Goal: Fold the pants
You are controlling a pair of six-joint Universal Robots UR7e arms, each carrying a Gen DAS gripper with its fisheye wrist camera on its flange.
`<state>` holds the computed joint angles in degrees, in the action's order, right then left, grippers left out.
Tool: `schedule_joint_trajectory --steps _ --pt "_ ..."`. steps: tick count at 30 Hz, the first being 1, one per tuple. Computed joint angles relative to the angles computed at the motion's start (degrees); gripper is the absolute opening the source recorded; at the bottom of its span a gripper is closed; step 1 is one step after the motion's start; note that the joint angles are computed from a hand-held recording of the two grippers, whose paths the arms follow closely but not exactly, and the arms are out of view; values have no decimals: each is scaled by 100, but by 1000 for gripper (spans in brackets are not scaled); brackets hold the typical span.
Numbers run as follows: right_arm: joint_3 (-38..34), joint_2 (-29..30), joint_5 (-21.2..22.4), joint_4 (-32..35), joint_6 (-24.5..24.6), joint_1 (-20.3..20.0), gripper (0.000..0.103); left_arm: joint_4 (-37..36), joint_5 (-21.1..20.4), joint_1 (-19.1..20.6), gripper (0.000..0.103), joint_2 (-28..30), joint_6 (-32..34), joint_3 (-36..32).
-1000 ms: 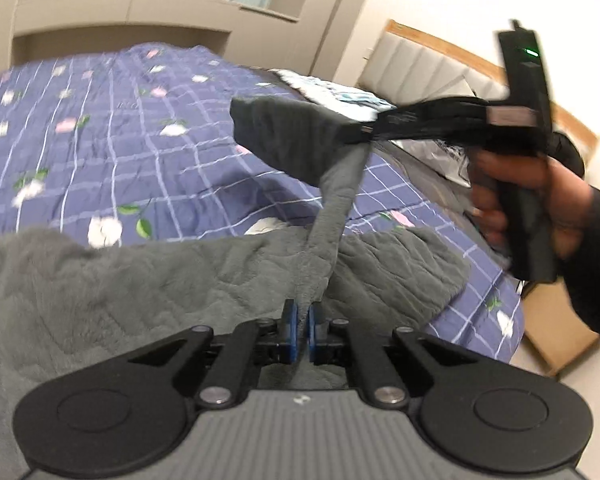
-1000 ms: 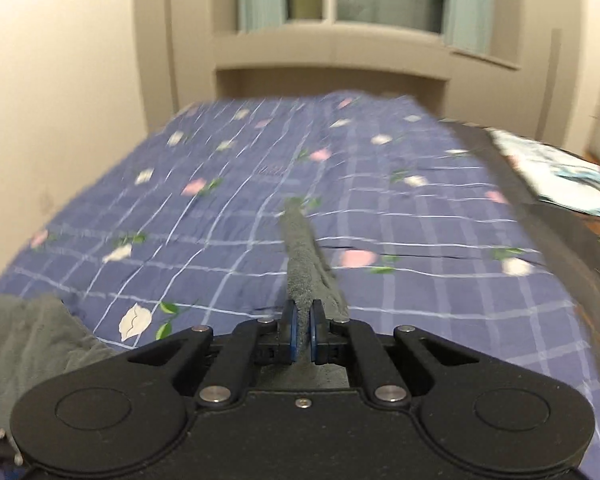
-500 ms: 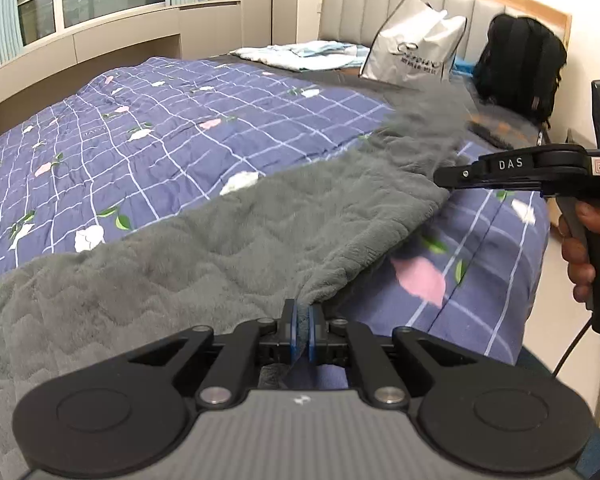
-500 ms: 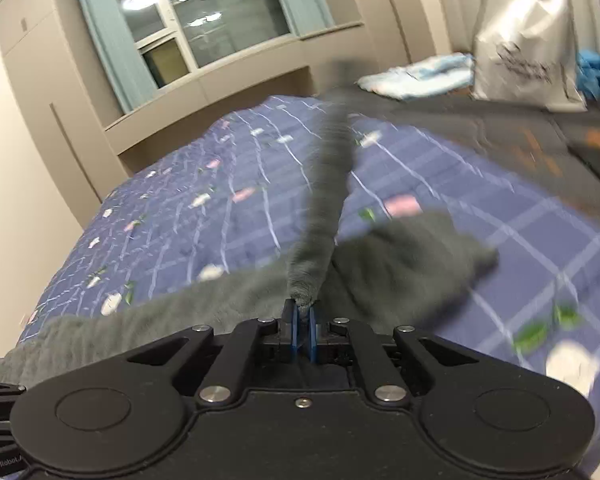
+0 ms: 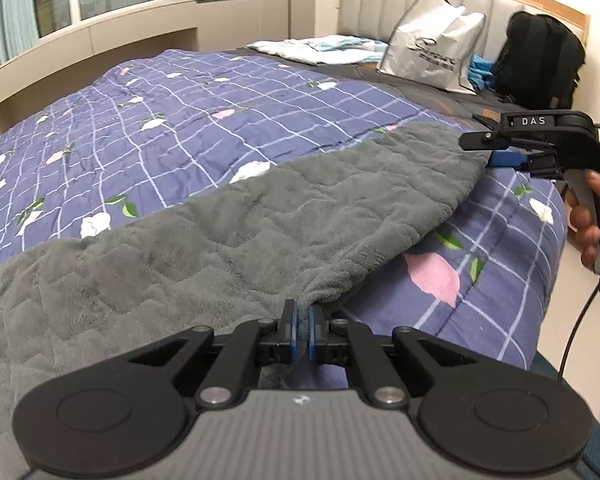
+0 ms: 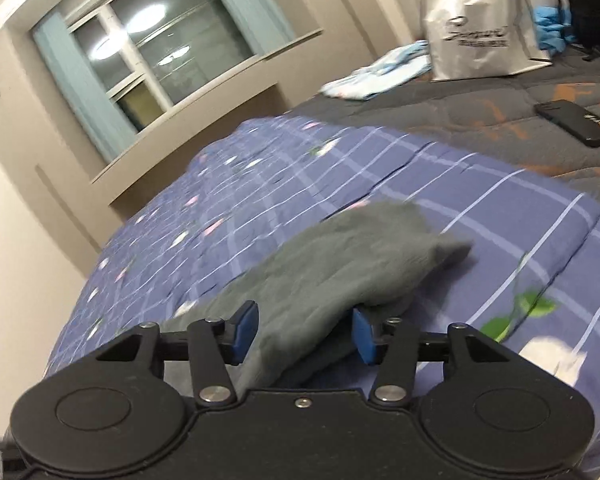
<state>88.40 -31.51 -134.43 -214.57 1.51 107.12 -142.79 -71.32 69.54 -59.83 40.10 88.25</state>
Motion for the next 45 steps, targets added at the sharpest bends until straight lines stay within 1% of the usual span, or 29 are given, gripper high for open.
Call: schedule_joint_trajectory --steps 1,2,4,5,7,8,9,10,11,12,13,14,16,18,19,21,22,23,24,27,29,32,38,41,45 --pt "-66 -13 -28 -3 -68 -26 27 -86 -9 -4 5 -11 -14 35" --pt "-151 0 -132 -6 -239 -19 13 -169 -20 -8 5 -18 -31 68" --pt "-324 35 -303 45 -661 22 13 -105 0 -13 5 -5 -114 56" --pt "-399 55 -374 123 -784 33 14 19 15 -9 5 18 -211 13" --pt "-484 94 -599 408 -778 30 15 231 0 17 6 51 -385 -67" --pt "-464 96 -713 548 -670 13 18 312 -20 33 11 58 -486 -105" --pt "-427 93 -765 639 -557 -1 18 401 -71 54 19 58 -584 -153" --pt "-310 66 -757 610 -464 -20 26 466 -115 71 25 57 -665 -191" --pt "-224 54 -740 523 -440 -35 34 532 -189 91 44 49 -760 -234" --pt "-153 53 -738 400 -455 -31 42 553 -268 110 68 37 -837 -262" --pt "-124 75 -813 278 -515 -9 63 488 -302 117 76 29 -912 -260" --pt "-112 107 -893 135 -603 12 76 405 -316 120 81 16 -966 -247" --pt "6 95 -849 -194 -727 22 76 275 -306 130 85 22 -1054 -268" --pt "138 3 -769 -228 -548 -9 85 37 -95 106 100 71 -1207 -272" --pt "189 -40 -727 -227 -407 -35 92 -101 88 87 101 100 -1288 -267" --pt "347 -169 -471 -147 -83 -102 96 -185 398 60 102 179 -1459 -327" --pt "438 -257 -255 -42 80 -156 100 -145 504 56 102 225 -1596 -395" --pt "498 -320 -83 53 174 -194 102 -90 574 63 102 268 -1754 -472" --pt "506 -346 21 171 232 -218 103 -36 608 72 102 296 -1927 -535" --pt "425 -301 49 404 240 -194 103 61 579 103 103 345 -2289 -660" --pt "390 -247 89 465 160 -175 103 63 585 115 103 354 -2384 -686" --pt "312 -182 26 523 13 -163 103 -22 634 93 103 392 -2374 -682" --pt "336 -226 164 399 155 -245 103 -55 634 78 103 471 -2350 -713" --pt "271 -224 114 384 228 -281 103 -55 648 71 103 519 -2314 -752" --pt "140 -152 29 442 179 -288 103 -35 690 68 103 584 -2219 -813"
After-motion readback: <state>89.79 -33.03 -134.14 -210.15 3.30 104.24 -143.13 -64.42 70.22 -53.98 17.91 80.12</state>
